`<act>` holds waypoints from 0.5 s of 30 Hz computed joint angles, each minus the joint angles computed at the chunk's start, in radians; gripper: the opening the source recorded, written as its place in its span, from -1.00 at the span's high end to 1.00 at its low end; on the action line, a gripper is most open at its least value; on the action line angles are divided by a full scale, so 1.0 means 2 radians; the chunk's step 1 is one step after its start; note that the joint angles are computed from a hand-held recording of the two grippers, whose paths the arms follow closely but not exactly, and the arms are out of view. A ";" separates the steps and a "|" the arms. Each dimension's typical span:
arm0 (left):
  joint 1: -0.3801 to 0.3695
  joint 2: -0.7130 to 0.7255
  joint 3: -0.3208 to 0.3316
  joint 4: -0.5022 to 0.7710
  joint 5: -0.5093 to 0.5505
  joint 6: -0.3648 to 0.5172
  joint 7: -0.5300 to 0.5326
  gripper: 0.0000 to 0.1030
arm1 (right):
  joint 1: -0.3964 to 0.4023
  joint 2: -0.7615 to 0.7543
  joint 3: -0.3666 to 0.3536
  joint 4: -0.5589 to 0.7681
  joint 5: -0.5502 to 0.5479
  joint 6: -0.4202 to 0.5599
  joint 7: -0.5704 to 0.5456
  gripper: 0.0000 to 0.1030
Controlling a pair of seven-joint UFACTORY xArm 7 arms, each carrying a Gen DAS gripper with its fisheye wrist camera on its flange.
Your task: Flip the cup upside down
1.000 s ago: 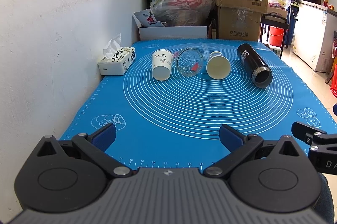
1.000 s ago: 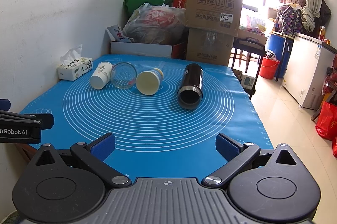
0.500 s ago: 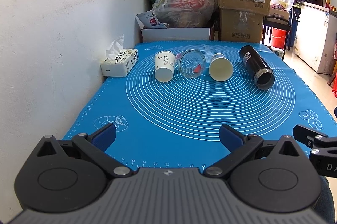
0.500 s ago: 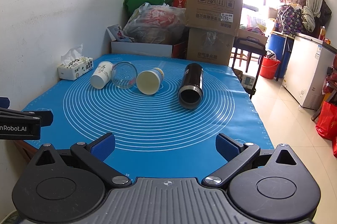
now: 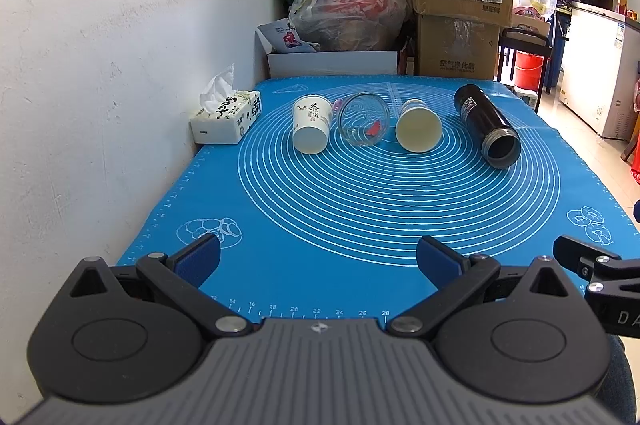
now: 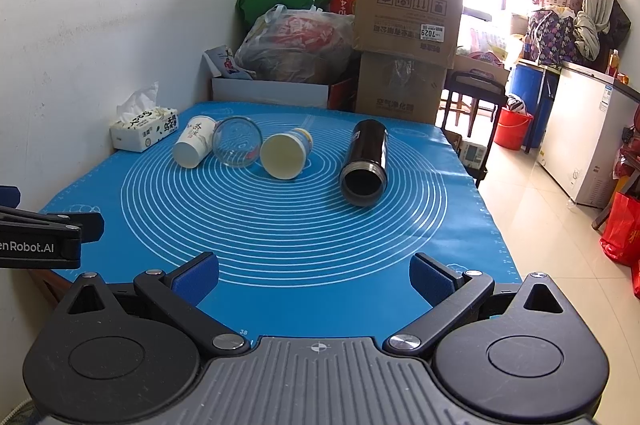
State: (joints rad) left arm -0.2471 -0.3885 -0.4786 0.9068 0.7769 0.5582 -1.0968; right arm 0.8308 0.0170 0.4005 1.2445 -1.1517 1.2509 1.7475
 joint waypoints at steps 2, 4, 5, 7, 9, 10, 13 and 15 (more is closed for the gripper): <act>0.001 0.000 -0.001 0.000 0.003 0.001 -0.002 -0.99 | -0.001 0.000 -0.001 -0.002 -0.001 -0.004 0.001 -1.00; 0.001 0.000 -0.001 0.000 0.004 0.002 -0.004 -0.99 | 0.000 0.002 -0.001 0.000 -0.001 -0.004 -0.001 -1.00; 0.001 0.001 -0.002 0.000 0.004 0.002 -0.005 -0.99 | 0.001 0.002 -0.001 0.000 -0.001 -0.003 -0.002 -1.00; 0.001 0.001 -0.002 0.000 0.005 0.003 -0.006 -0.99 | 0.001 -0.002 -0.001 -0.002 0.000 -0.004 -0.003 -1.00; 0.000 0.002 -0.001 0.001 0.005 0.003 -0.005 -0.99 | 0.000 -0.003 0.000 -0.003 0.000 -0.004 -0.002 -1.00; -0.001 0.002 0.000 0.001 0.005 0.003 -0.005 -0.99 | 0.000 -0.002 0.000 -0.003 0.001 -0.004 -0.002 -1.00; -0.002 0.002 0.000 0.002 0.006 0.004 -0.005 -0.99 | -0.001 -0.002 0.001 -0.003 0.000 -0.004 -0.001 -1.00; -0.002 0.003 0.000 0.002 0.007 0.005 -0.006 -0.99 | -0.001 -0.002 0.001 -0.003 -0.001 -0.004 -0.001 -1.00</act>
State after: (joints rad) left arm -0.2515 -0.3834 -0.4791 0.9104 0.7902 0.5676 -1.1091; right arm 0.8286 0.0129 0.4019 1.2390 -1.1530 1.2421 1.7455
